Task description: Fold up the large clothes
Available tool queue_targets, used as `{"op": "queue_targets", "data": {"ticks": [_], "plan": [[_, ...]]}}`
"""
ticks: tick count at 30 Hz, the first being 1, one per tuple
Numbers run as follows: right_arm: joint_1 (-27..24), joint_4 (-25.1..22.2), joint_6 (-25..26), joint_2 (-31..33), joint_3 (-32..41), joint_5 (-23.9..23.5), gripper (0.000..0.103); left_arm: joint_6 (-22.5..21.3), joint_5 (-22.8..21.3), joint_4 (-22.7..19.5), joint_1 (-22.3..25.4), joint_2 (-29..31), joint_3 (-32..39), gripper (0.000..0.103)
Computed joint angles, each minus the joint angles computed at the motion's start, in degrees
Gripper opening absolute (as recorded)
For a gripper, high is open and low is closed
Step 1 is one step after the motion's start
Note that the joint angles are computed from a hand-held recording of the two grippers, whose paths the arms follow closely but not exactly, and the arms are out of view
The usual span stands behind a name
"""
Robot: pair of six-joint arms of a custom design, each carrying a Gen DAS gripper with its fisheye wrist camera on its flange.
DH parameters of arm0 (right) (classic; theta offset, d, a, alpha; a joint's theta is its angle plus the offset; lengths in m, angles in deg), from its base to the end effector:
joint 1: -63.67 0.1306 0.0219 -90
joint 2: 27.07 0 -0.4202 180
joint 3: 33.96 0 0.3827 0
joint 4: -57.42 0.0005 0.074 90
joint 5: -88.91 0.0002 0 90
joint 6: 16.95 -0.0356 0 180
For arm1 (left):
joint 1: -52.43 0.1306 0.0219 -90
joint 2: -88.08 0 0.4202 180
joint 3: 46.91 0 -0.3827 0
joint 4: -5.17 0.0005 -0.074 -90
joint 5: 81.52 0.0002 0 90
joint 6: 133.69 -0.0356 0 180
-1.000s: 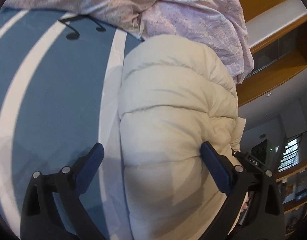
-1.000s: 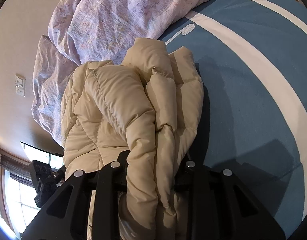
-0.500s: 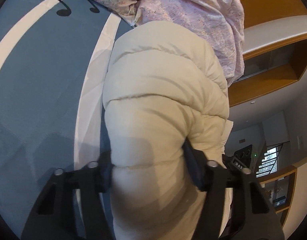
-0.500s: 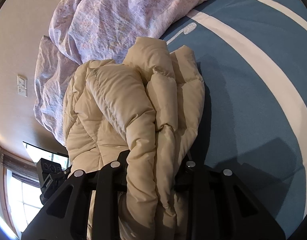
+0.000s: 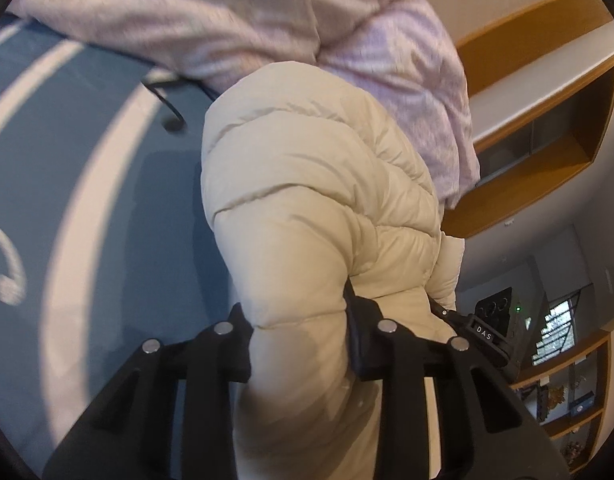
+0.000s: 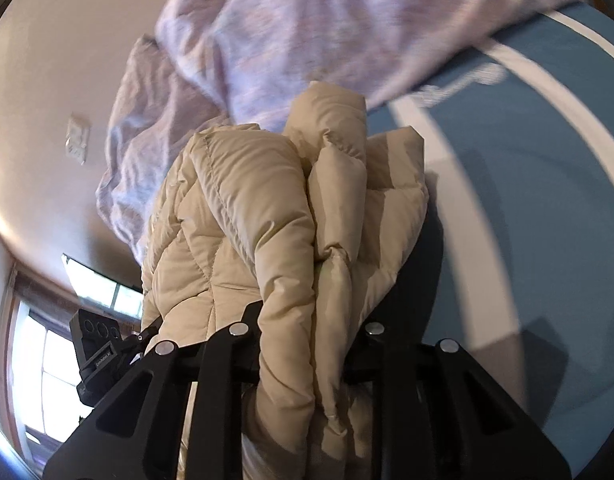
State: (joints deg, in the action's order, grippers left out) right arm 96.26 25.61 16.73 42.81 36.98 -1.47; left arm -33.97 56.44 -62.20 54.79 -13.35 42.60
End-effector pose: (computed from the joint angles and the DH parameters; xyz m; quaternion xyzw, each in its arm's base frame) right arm 0.2985 0.1905 0.4760 0.1771 0.8510 0.3483 0.3508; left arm 0.3691 -0.0118 0.5335 0.0247 0.8823 -0.4052 0.2383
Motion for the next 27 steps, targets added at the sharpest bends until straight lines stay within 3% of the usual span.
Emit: {"op": "queue_targets", "data": {"ticks": [5,10,20,24,25,27], "plan": [[2.67,1.17,3.95,6.32,6.31,2.36,0.021,-3.81,-0.64,-1.36,5.05,1.5,2.71,0.032],[3.79,1.14,6.64,10.99,10.31,5.31,0.021,-5.77,-3.48,-0.46,6.59,3.55,3.56,0.032],[2.88,-0.16,8.83,16.32,13.34,8.17,0.021,-6.63,-12.88,8.11,3.52,4.87,1.86,0.036],[3.77,-3.75,9.83,17.03,14.71,11.48,0.037,-6.79,-20.39,10.72,1.63,3.68,1.12,0.045],[4.47,-5.78,10.67,17.05,15.42,13.96,0.046,-7.1,-21.35,11.11,1.52,3.24,0.82,0.05],[5.94,-8.78,12.16,16.57,16.25,18.85,0.053,-7.75,-24.9,12.91,1.25,1.52,-0.43,0.06]]}}
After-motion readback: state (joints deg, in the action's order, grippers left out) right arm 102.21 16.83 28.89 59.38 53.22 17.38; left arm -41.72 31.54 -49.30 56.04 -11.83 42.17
